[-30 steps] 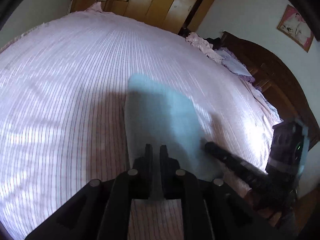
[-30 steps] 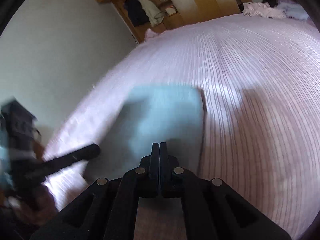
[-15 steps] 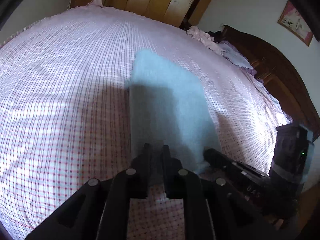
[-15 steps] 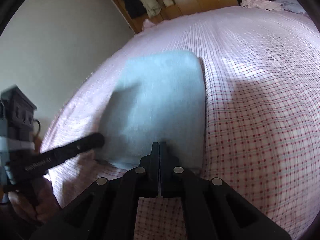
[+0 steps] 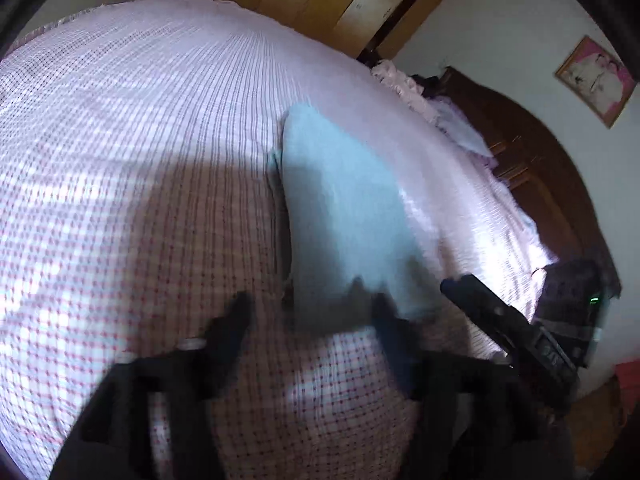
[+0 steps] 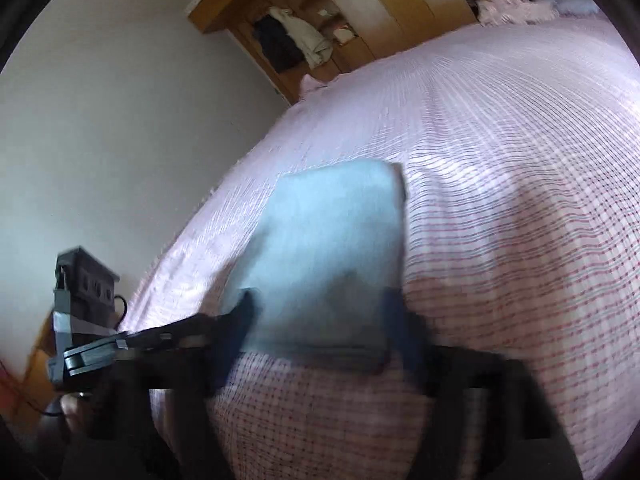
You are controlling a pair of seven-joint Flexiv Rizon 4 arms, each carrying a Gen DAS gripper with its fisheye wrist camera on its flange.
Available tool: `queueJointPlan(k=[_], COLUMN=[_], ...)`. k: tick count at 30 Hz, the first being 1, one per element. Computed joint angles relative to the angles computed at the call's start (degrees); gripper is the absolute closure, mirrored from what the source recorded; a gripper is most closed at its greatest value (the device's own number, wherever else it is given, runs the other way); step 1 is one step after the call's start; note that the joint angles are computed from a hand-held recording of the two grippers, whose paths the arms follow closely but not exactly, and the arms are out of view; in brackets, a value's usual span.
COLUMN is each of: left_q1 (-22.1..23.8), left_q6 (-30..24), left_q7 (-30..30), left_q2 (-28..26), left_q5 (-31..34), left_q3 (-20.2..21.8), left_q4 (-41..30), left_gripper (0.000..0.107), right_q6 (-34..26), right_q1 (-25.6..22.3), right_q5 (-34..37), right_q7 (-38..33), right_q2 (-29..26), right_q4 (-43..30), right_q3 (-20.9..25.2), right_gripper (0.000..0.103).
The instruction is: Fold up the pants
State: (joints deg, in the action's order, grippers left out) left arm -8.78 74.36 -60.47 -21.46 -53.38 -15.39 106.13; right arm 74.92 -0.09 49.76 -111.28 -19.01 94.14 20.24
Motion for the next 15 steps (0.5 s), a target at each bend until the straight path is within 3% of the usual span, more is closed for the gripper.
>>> queueJointPlan(k=[5,8,11,15], left_q1=[3.18,3.12,2.61,1.66], left_q6=[-7.4,-9.84,-10.8,-12.72], left_q7=[3.58,5.11,7.15,2.98], left_q2=[-2.39,-4.24,-6.4,-10.9], left_q5=[-7.31,-9.04,-9.34,-2.42], left_q3=[-2.06,-1.56,-1.43,-0.08], left_q4=[-3.69,-5.87,-8.62,-14.82], left_gripper=[0.026,0.026,0.026,0.026], right_q6=[-11.94,-18.48,-21.3,-21.22], right_q1=[-6.4,-9.5,-8.52,-3.22], right_q5=[7.72,14.72,16.46,8.52], right_q7=[-1.11,-9.04,-11.92,-5.84], right_q2=[-1.64,-1.66,-2.88,-6.8], right_q4=[-4.49,-7.18,-9.73,-12.65], right_q3=[0.1,0.47,-1.19,-5.16], right_gripper=[0.031,0.031,0.031,0.031])
